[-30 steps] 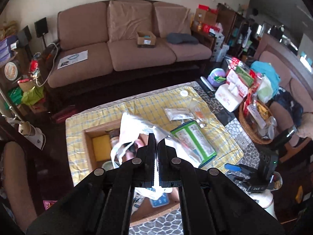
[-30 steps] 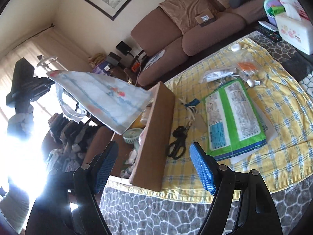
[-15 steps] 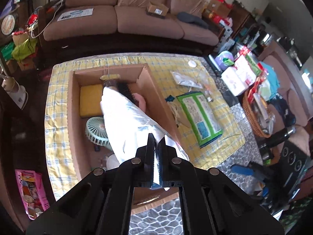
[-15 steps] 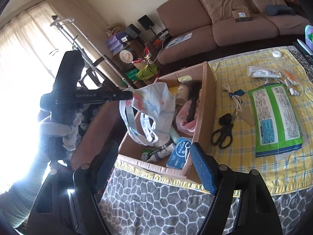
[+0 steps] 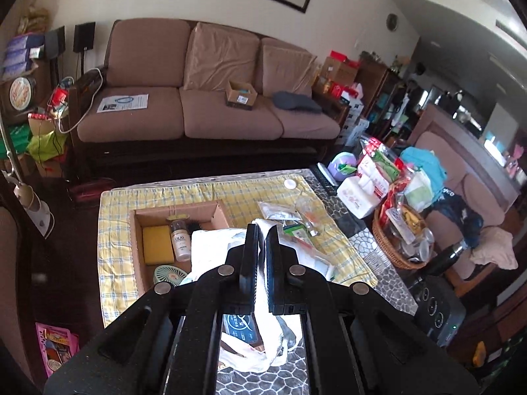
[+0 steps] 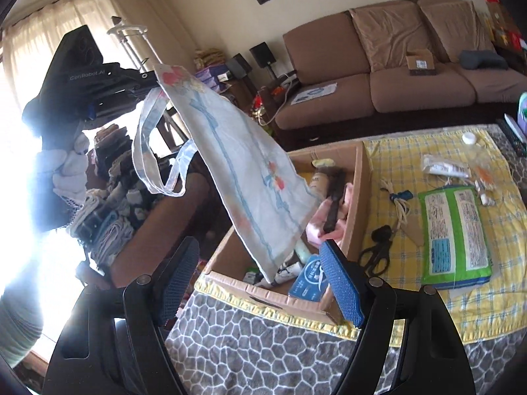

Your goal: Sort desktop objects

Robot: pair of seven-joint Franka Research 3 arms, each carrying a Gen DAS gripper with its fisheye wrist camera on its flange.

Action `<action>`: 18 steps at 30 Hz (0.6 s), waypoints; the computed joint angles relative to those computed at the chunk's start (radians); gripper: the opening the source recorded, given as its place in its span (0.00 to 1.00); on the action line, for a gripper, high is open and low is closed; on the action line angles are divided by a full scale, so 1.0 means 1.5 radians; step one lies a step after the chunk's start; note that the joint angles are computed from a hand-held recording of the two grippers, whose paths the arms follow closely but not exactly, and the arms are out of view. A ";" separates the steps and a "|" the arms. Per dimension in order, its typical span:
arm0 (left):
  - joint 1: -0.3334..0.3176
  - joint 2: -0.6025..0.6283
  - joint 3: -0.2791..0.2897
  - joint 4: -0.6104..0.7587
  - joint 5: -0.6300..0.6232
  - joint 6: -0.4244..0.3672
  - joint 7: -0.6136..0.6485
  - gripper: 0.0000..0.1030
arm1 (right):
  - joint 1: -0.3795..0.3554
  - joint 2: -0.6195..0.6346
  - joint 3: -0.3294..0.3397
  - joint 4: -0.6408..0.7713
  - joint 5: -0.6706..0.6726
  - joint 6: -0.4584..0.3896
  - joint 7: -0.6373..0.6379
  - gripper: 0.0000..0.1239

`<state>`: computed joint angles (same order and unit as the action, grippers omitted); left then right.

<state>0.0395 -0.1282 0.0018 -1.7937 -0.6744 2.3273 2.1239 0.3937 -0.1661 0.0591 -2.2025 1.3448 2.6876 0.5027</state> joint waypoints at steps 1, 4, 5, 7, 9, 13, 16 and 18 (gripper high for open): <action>0.000 -0.009 -0.001 -0.006 0.004 0.004 -0.003 0.03 | 0.005 -0.009 0.006 0.000 0.006 0.010 -0.016 0.65; -0.005 -0.032 0.002 -0.018 0.009 0.002 -0.006 0.03 | 0.026 -0.033 0.013 -0.001 0.045 0.026 -0.067 0.67; -0.007 -0.038 0.004 -0.023 0.013 0.001 -0.008 0.03 | 0.033 -0.039 0.017 -0.002 0.049 0.032 -0.075 0.67; -0.012 -0.052 0.008 -0.033 0.018 0.000 -0.010 0.03 | 0.044 -0.035 0.031 0.005 0.032 0.065 -0.062 0.67; -0.017 -0.064 0.013 -0.042 0.025 -0.003 -0.013 0.03 | 0.053 -0.021 0.041 0.016 -0.007 0.087 -0.021 0.67; -0.026 -0.086 0.023 -0.054 0.042 -0.009 -0.014 0.03 | 0.067 0.026 0.063 0.036 -0.117 0.141 0.069 0.52; -0.027 -0.091 0.035 -0.052 0.054 -0.017 -0.015 0.03 | 0.066 0.066 0.060 0.054 -0.198 0.124 0.141 0.24; -0.023 -0.088 0.042 -0.046 0.063 -0.024 -0.017 0.03 | 0.063 0.080 0.052 0.064 -0.177 0.095 0.135 0.23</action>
<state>0.0050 -0.2597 0.0645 -1.8628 -0.5793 2.2911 2.0987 0.4879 -0.0465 0.1374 -2.1062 1.0799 2.8297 0.7051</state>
